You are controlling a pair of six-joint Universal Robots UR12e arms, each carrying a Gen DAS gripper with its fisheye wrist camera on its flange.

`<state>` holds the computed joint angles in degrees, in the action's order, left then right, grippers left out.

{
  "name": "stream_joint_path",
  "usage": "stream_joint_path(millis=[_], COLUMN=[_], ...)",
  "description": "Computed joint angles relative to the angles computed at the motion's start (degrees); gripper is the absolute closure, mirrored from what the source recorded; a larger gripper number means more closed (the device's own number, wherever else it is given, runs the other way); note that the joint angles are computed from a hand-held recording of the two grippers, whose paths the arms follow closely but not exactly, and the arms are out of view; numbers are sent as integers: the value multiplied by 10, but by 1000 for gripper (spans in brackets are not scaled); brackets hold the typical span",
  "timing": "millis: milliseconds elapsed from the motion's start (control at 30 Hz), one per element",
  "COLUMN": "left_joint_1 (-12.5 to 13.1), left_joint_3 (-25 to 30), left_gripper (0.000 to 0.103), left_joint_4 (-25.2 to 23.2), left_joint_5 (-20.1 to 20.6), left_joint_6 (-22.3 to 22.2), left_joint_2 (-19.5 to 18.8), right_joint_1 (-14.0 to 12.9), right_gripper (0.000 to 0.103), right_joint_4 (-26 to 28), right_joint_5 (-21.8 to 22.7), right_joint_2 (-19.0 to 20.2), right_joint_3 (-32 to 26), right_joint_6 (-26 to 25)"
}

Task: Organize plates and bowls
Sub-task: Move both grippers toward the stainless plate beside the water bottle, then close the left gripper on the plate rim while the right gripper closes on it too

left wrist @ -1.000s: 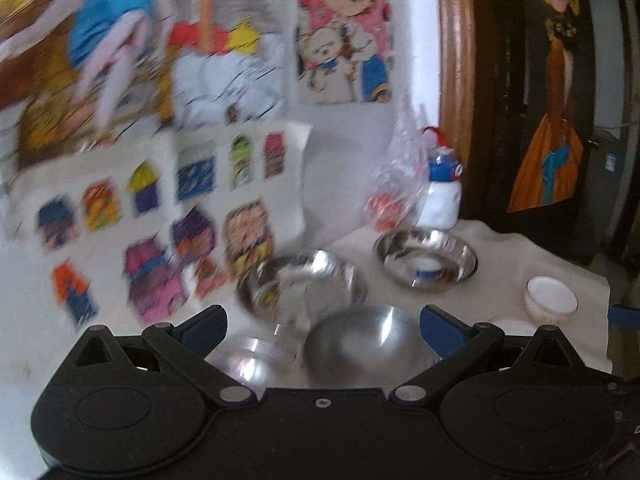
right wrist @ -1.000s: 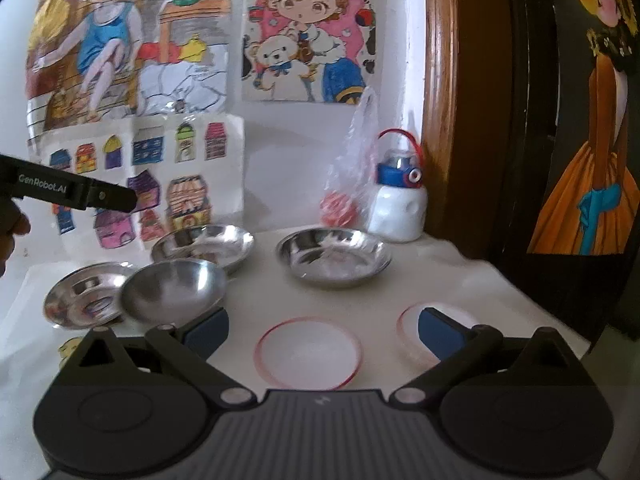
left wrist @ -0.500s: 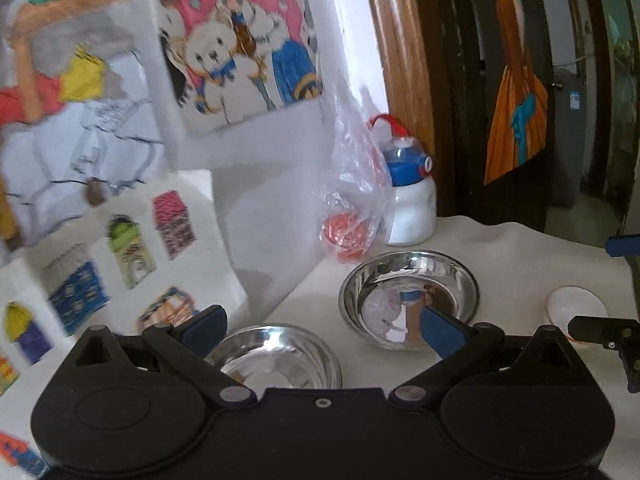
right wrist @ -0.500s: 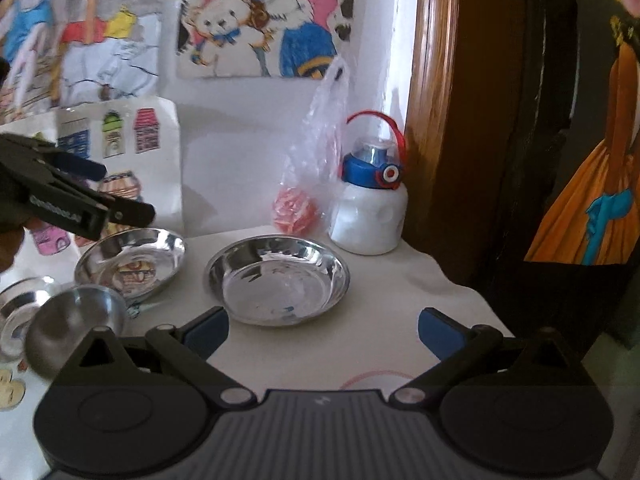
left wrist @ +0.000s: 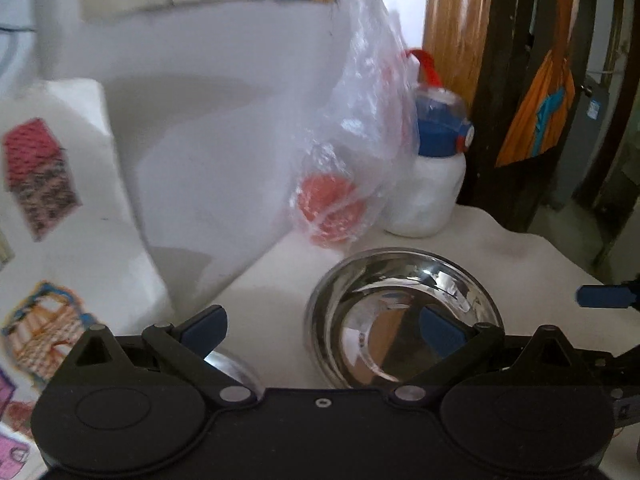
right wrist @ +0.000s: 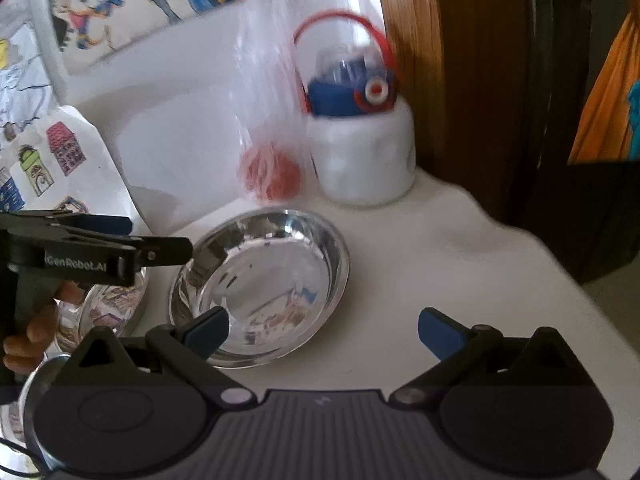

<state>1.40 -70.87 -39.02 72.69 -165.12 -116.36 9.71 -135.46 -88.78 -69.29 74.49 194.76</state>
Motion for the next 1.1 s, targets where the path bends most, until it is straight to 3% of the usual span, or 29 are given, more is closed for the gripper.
stream_joint_path(millis=[200, 433, 600, 700, 867, 1033, 1100], left_joint_1=[-7, -4, -3, -2, -3, -2, -2], left_joint_3=[30, 46, 59, 66, 82, 83, 79], left_gripper=[1, 15, 26, 30, 52, 69, 76], left_joint_4=[-50, -92, -114, -130, -157, -166, -160], left_joint_5=[11, 0, -10, -12, -8, -1, 4], left_joint_6=[13, 5, -2, -2, -12, -26, -24], left_joint_2=[-20, -30, -36, -40, -47, -48, -46], right_joint_1=[-9, -10, -13, -13, -11, -10, -7], right_gripper=[10, 15, 27, 39, 65, 78, 78], right_joint_4=[50, 59, 55, 56, 59, 54, 55], right_joint_5=[52, 73, 80, 75, 58, 54, 40], right_joint_2=[17, 27, 30, 32, 32, 32, 33], right_joint_3=[-21, -28, -27, -28, -30, -28, -30], right_joint_6=[10, 16, 27, 32, 28, 27, 20])
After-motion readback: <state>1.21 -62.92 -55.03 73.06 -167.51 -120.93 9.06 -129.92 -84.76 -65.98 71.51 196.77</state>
